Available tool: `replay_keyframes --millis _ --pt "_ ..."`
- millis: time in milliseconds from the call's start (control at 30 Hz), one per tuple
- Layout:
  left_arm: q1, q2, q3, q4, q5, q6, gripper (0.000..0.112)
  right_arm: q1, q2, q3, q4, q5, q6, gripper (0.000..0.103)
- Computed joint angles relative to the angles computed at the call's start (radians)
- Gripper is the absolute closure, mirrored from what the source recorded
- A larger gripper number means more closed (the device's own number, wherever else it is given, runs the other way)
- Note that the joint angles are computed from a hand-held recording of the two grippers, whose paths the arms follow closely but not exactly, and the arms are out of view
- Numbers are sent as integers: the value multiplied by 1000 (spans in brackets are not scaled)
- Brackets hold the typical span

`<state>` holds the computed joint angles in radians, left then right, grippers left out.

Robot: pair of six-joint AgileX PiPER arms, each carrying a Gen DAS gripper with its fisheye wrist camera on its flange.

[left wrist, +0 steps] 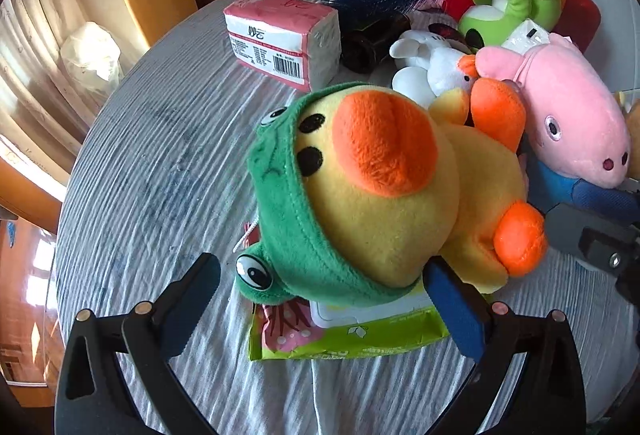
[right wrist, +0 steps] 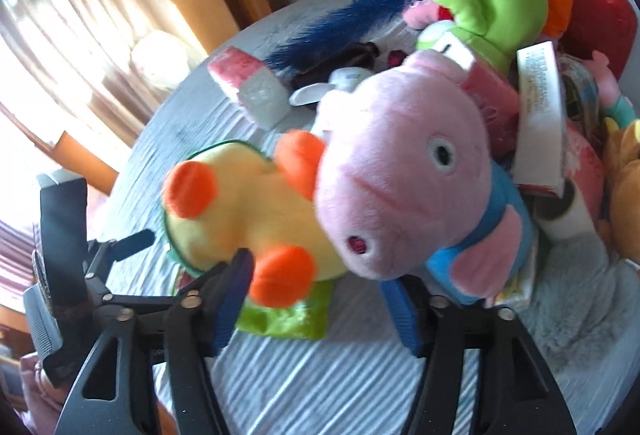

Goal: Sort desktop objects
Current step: 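Close the right gripper on the yellow duck plush's foot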

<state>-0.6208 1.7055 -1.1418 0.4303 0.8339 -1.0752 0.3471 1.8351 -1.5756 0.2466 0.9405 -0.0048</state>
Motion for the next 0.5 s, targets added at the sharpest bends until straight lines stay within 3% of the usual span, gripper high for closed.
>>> replay_keyframes --millis 133,167,233,267,367,500 --pt "11 40 -30 -12 -18 55 9 38 69 -38 -35 8 29 38" --pt "12 49 -34 -13 -25 66 9 34 83 -40 -22 2 29 43" --pt "14 61 -36 -18 -56 91 14 28 101 -43 6 8 9 66" --pt "16 63 -36 -25 -71 102 23 35 106 -46 -10 5 15 66" --pt "-1 66 -39 4 -74 79 33 34 104 -40 -12 0 1 71" --pt "-23 21 -11 25 -79 40 38 41 60 -2 -10 -20 -18 73"
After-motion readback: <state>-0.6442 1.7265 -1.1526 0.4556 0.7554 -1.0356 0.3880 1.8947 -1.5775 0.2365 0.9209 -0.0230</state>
